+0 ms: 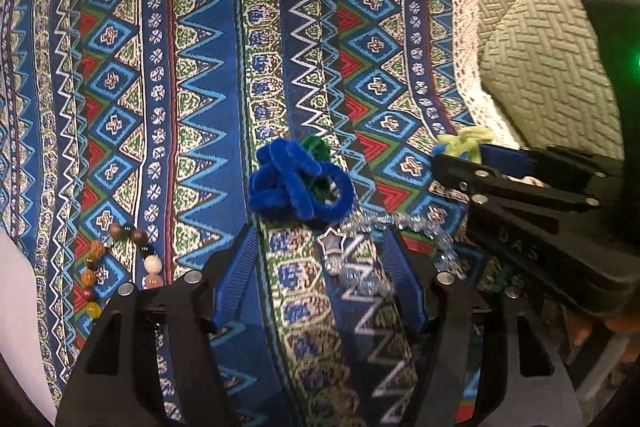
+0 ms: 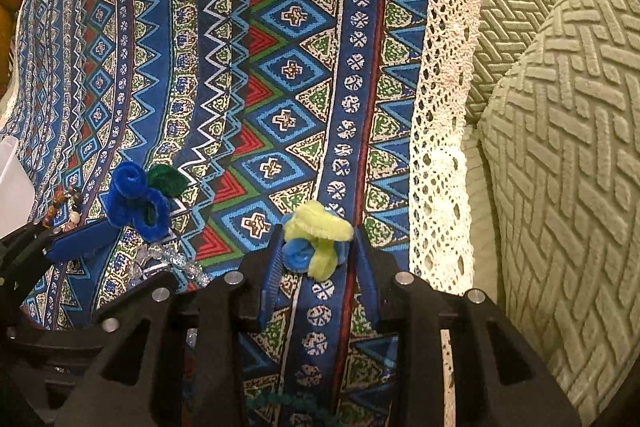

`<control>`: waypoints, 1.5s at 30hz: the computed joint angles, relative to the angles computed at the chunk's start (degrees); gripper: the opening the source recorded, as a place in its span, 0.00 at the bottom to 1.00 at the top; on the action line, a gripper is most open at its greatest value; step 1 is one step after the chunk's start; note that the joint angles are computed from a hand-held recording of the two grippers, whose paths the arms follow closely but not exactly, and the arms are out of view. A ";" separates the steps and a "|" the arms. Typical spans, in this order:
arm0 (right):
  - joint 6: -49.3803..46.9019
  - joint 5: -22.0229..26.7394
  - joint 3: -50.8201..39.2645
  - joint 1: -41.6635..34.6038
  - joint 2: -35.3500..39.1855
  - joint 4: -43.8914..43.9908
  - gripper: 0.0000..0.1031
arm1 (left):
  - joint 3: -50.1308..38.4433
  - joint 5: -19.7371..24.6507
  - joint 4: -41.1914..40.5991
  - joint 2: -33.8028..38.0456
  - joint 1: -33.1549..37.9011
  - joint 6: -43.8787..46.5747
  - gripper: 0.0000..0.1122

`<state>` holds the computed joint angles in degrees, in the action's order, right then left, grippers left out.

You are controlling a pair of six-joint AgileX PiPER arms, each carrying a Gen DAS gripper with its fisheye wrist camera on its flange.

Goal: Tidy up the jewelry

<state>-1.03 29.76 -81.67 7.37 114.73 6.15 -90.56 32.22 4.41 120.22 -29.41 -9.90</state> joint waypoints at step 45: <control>9.97 22.84 -32.45 38.42 -0.55 -1.15 0.23 | 28.02 21.09 -27.56 -49.70 50.37 41.95 0.06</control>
